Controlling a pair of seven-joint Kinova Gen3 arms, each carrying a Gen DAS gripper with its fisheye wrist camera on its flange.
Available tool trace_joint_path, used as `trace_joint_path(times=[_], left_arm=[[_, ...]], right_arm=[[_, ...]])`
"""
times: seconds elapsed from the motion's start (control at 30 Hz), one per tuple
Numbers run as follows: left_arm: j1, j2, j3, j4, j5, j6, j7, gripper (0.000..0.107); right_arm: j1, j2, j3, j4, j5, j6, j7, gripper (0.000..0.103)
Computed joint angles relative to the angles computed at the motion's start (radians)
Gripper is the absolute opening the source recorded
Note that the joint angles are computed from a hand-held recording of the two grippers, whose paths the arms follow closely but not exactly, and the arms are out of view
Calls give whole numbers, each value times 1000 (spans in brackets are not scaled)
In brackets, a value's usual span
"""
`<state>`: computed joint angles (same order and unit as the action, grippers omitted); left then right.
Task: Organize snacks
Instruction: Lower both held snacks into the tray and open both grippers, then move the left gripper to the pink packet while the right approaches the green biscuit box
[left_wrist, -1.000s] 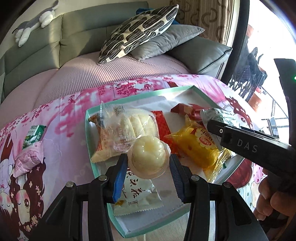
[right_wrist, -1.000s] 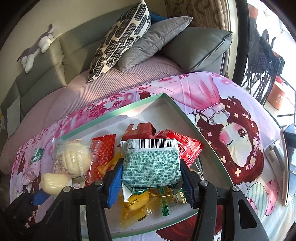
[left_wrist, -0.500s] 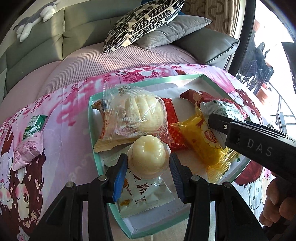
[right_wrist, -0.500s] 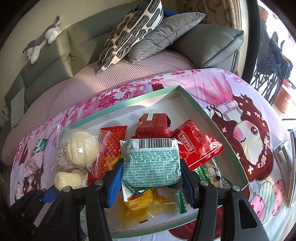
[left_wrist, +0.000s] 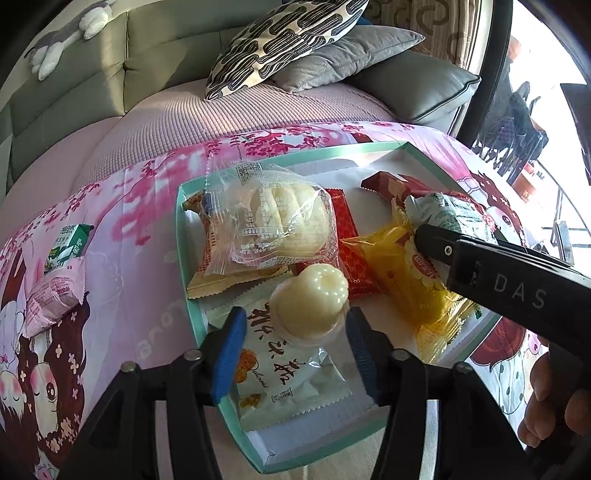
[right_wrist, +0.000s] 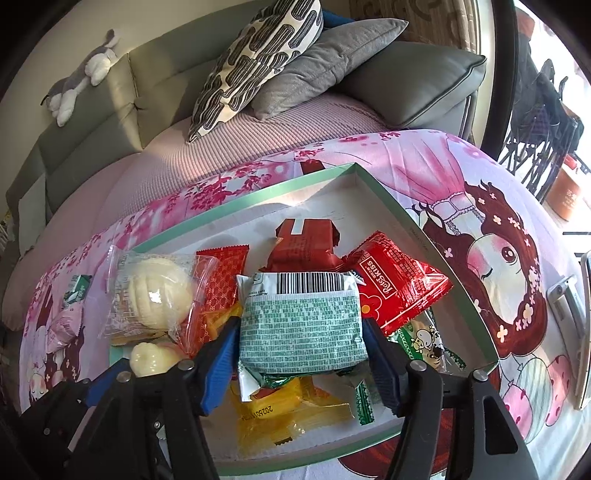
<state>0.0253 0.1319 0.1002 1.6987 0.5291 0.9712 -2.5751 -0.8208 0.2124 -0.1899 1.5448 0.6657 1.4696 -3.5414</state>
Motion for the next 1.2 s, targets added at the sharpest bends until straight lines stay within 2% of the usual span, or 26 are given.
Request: trace_joint_path(times=[0.07,0.3,0.37,0.5,0.53,0.57,0.6,0.73,0.87,0.97,1.2], left_arm=[[0,-1,0,-3,0,2,3,59],[-18,-13,-10,-21,24,26,-5,59],[-26,-17,-16,-27,38,33,-9,61],[-41,-25,-28,-36,57,24,-3,70],[-46,-26,-31,-39,65,22,-2,71],[-52,-25,-35,-42,73,19,0,72],[-55,-24,-38,-46,73,12,11,73],[-58,-10,-45,-58,45,-37,84,83],[-62,5,-49,-60,5,-104,174,85],[-66,11,-53,-51,-30,-172,251,97],[-113,41,-52,-69,-40,-221,338,97]], right_arm=[[1,-2,0,3,-1,-1,-1,77],[-2,3,-1,-6,5,4,14,80],[-6,5,-1,-12,13,8,18,91],[-18,10,-1,-22,32,12,29,92],[-19,11,-1,-23,35,11,32,94],[-21,13,0,-25,37,13,34,102],[-25,18,1,-29,42,21,33,103],[-36,28,4,-40,55,33,45,103],[-44,38,9,-53,65,36,59,103],[-53,53,13,-74,73,52,79,103],[-83,66,25,-95,103,88,84,103]])
